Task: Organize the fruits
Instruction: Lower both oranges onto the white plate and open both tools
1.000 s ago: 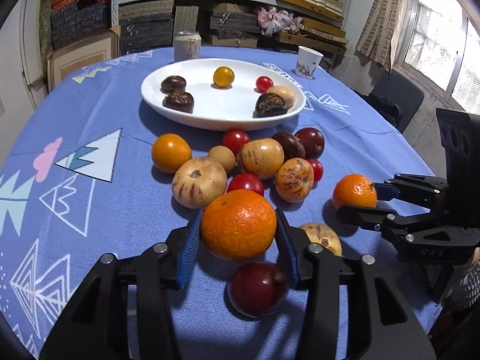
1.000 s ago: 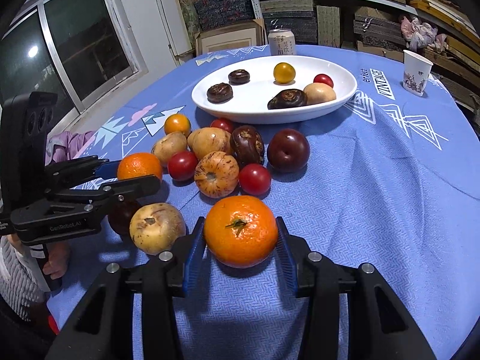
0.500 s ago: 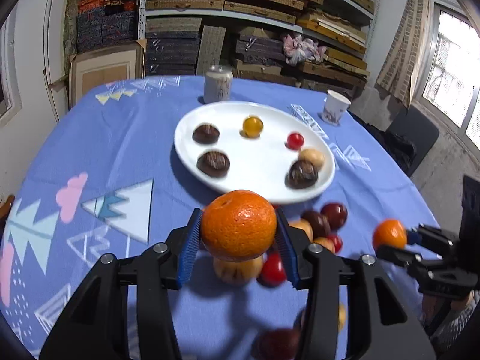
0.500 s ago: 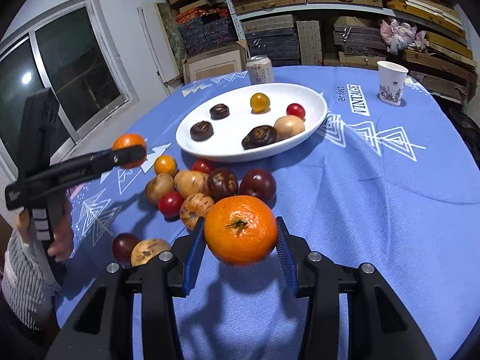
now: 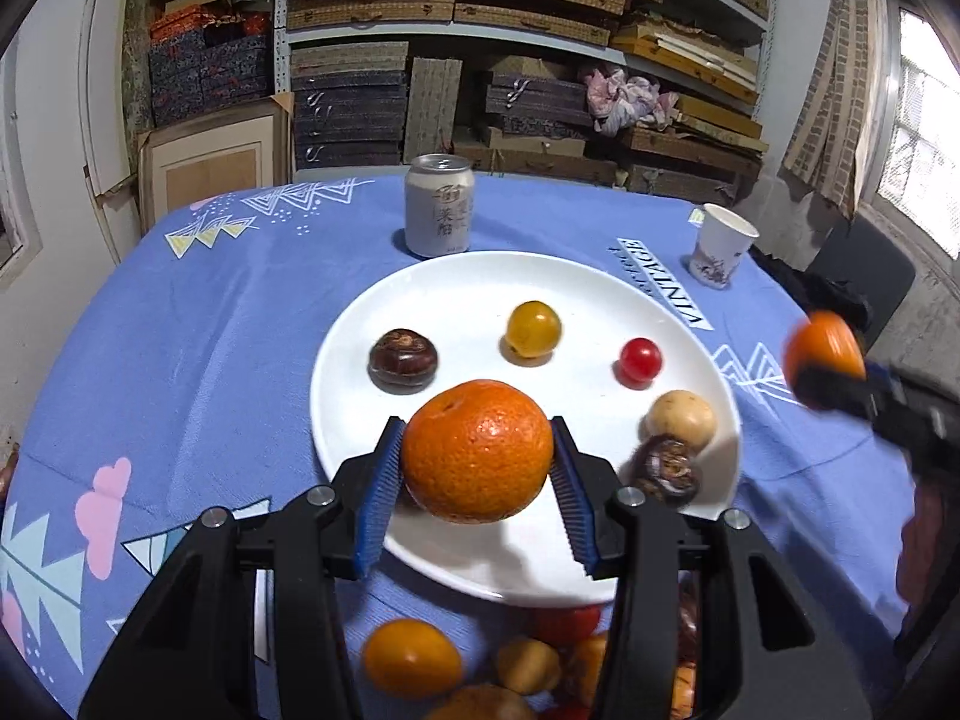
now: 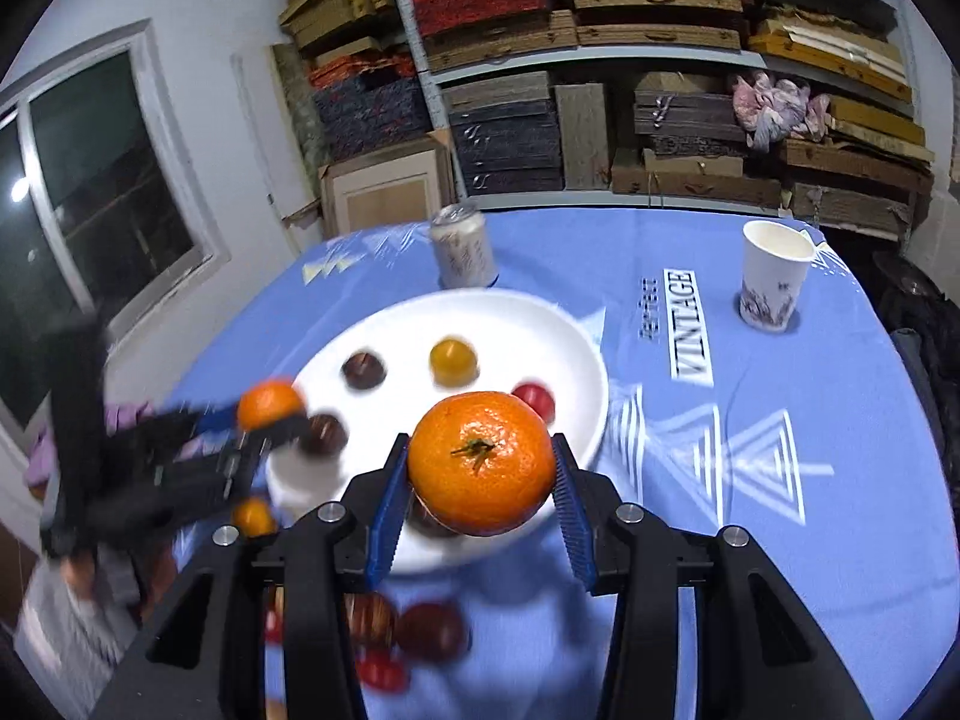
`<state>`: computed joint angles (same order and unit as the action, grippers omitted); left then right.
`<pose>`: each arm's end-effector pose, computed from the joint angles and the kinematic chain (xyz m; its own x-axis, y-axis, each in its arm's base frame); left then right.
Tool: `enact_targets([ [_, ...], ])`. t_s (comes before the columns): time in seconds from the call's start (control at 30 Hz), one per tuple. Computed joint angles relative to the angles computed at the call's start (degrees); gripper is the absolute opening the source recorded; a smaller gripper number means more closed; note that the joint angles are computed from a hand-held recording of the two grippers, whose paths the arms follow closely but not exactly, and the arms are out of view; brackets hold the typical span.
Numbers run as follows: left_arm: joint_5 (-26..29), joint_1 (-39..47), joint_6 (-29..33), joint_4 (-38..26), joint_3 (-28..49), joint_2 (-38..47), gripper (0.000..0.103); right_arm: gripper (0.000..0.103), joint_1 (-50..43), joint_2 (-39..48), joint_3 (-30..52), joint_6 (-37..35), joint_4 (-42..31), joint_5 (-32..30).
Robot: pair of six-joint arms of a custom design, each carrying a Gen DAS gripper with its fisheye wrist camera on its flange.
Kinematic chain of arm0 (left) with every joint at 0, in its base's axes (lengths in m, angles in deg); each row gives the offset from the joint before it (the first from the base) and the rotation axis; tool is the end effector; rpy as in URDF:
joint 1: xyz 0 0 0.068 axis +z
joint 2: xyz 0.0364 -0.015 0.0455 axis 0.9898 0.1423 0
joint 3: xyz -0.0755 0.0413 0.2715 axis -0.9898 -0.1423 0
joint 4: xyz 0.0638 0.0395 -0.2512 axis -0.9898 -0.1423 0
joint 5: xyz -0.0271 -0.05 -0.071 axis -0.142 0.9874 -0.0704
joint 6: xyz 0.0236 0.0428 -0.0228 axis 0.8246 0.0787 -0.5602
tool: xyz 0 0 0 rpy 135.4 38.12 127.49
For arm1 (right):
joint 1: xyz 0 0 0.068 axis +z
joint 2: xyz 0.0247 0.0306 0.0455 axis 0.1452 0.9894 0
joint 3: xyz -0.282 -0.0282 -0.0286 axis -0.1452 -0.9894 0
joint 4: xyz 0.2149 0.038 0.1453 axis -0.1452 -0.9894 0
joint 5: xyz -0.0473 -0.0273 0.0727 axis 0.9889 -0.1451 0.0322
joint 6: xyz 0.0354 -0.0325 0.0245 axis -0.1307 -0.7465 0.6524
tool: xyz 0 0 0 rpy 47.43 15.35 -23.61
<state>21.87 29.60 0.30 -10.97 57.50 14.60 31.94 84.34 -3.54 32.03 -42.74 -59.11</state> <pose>0.1678 -0.1842 0.1010 -0.6726 -0.0556 -0.7379 -0.0058 0.9975 -0.0699 0.1830 0.0865 0.1143 -0.6487 -0.1123 -0.7527 -0.4187 0.8786 0.2298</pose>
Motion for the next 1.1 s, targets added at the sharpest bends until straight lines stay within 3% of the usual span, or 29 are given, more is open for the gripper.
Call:
enact_targets([
  [0.13,2.47,5.74,2.98,2.24,-0.95,-0.13,0.047,0.046,-0.34,15.25,13.46,1.27,-0.95,-0.01],
  [0.23,6.3,11.42,6.27,3.07,-0.34,-0.11,0.047,0.046,0.79,22.77,22.42,0.09,-7.1,0.8],
  [0.47,15.62,21.7,13.18,1.02,10.39,7.31,0.047,0.046,1.23,32.01,31.77,-0.16,-11.61,2.92],
  [0.57,18.8,23.61,12.7,0.1,14.89,12.46,0.047,0.046,2.13,33.36,32.72,-0.24,-11.95,4.3],
  [0.73,18.46,23.44,12.83,-2.43,19.28,16.16,0.047,0.047,2.62,34.49,34.98,-0.93,-14.05,6.11],
  [0.8,18.83,23.4,12.5,-1.67,18.78,15.45,0.049,0.048,2.95,34.59,35.25,-1.45,-14.12,7.4],
  [0.93,15.92,22.16,12.64,-3.22,19.09,13.73,0.063,0.053,2.99,33.79,35.51,-0.65,-14.87,7.51],
  [1.1,13.79,20.68,11.88,-2.95,14.7,7.7,0.063,0.053,3.08,27.81,29.81,-0.34,-11.3,6.64],
])
